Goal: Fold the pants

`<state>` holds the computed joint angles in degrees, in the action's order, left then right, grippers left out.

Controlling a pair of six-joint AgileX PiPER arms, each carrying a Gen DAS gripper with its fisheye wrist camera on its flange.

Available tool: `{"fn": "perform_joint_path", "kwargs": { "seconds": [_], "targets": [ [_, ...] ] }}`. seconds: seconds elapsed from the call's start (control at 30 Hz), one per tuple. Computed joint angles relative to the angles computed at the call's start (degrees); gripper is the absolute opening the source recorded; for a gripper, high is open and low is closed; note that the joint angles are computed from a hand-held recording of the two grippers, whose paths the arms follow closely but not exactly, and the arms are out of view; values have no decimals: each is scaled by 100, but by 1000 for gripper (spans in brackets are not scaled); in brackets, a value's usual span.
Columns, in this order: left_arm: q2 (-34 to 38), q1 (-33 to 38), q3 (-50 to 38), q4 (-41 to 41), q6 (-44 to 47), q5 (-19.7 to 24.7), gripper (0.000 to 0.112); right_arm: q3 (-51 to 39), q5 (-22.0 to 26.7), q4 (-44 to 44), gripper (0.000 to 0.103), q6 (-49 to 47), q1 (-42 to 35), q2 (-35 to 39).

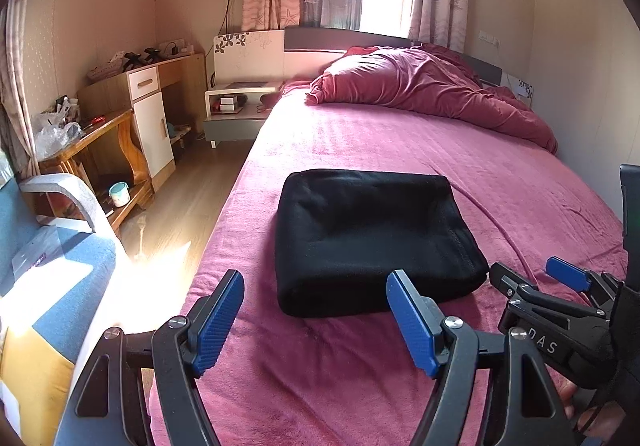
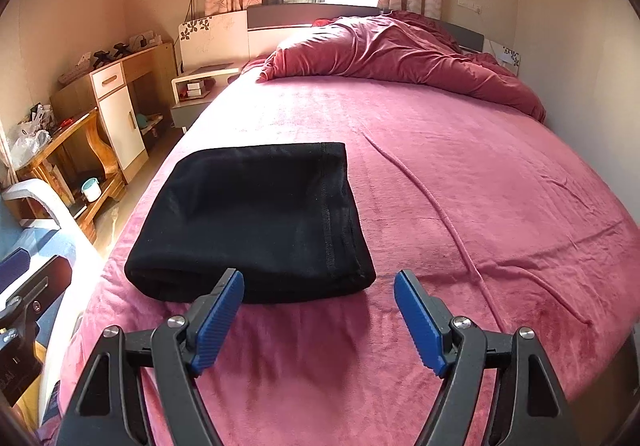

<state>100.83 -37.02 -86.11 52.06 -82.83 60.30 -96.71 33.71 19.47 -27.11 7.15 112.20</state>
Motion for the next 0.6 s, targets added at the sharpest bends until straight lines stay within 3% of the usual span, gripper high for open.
{"fn": "perform_joint_path", "kwargs": {
  "seconds": [0.6],
  "targets": [
    [-18,64,-100,-23,-335,309,75,295,-391,-230,79,174,203,-333]
  ]
}}
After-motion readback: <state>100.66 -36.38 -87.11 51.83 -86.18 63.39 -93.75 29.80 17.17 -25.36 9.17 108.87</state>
